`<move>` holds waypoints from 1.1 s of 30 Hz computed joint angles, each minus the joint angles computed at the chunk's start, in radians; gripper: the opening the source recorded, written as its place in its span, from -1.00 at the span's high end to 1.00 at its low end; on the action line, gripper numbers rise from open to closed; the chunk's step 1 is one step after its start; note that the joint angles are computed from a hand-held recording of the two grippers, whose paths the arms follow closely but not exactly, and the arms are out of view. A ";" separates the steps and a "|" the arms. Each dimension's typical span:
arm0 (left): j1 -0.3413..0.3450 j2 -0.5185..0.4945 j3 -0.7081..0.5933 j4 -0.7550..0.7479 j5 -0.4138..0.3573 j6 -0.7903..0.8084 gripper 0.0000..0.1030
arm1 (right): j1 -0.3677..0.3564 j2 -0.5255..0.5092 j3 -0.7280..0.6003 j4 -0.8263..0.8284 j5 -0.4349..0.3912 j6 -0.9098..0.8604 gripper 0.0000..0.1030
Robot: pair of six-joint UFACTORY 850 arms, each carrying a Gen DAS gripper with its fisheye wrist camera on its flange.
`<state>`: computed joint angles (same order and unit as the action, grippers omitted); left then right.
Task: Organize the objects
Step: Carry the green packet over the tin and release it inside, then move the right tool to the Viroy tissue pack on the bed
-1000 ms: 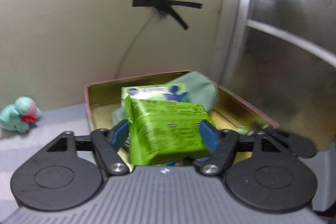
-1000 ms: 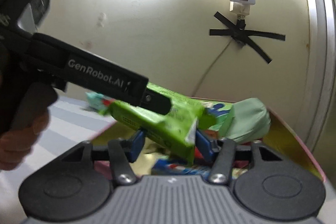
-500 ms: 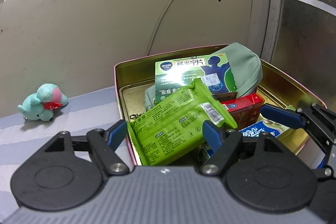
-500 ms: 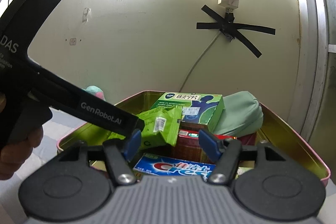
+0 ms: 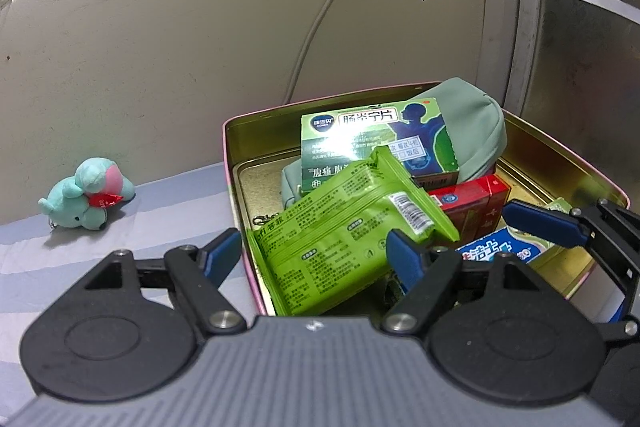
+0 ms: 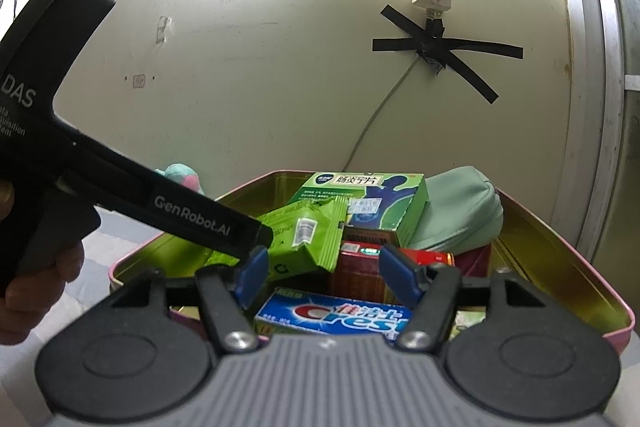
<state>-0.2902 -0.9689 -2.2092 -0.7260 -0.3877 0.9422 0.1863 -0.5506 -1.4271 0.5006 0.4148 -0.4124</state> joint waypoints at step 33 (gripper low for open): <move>0.171 0.237 0.458 -0.485 0.121 0.534 -0.63 | 0.126 0.131 0.137 -0.108 0.075 0.196 -0.39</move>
